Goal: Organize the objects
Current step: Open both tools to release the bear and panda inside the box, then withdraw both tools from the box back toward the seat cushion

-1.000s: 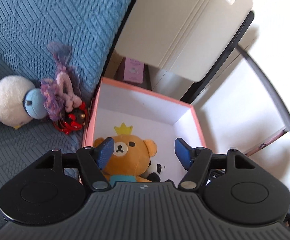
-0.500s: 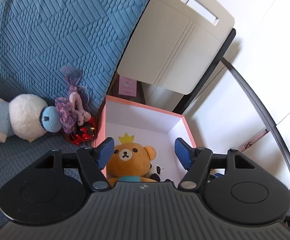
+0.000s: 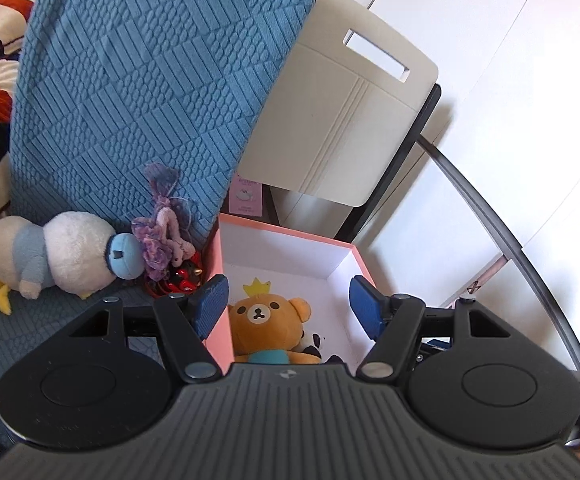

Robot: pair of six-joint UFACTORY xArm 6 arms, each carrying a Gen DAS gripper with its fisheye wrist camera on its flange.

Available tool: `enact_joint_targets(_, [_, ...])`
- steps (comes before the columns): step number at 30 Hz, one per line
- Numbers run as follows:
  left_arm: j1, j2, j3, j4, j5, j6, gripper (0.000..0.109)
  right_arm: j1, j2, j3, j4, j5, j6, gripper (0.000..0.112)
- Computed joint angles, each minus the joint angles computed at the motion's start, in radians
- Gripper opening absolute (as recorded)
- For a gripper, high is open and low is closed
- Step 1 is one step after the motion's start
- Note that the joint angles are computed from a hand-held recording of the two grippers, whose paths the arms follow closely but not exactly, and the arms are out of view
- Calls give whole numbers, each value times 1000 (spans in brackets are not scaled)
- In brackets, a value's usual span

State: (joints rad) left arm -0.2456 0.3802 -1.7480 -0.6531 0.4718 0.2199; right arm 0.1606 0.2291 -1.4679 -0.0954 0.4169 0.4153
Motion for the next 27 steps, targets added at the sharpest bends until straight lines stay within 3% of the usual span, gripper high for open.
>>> enact_joint_targets(11, [48,-157,198,-150,-60,194,72,56,-72,94,-68,-35,86,73])
enact_joint_targets(18, [61,-253,332,-190,-96,230,72,85,-112,161,-165,-83,172,73])
enact_joint_targets(27, [75,-340,444,-178,-122,199,72,117,-129,198,-151,-104,164,73])
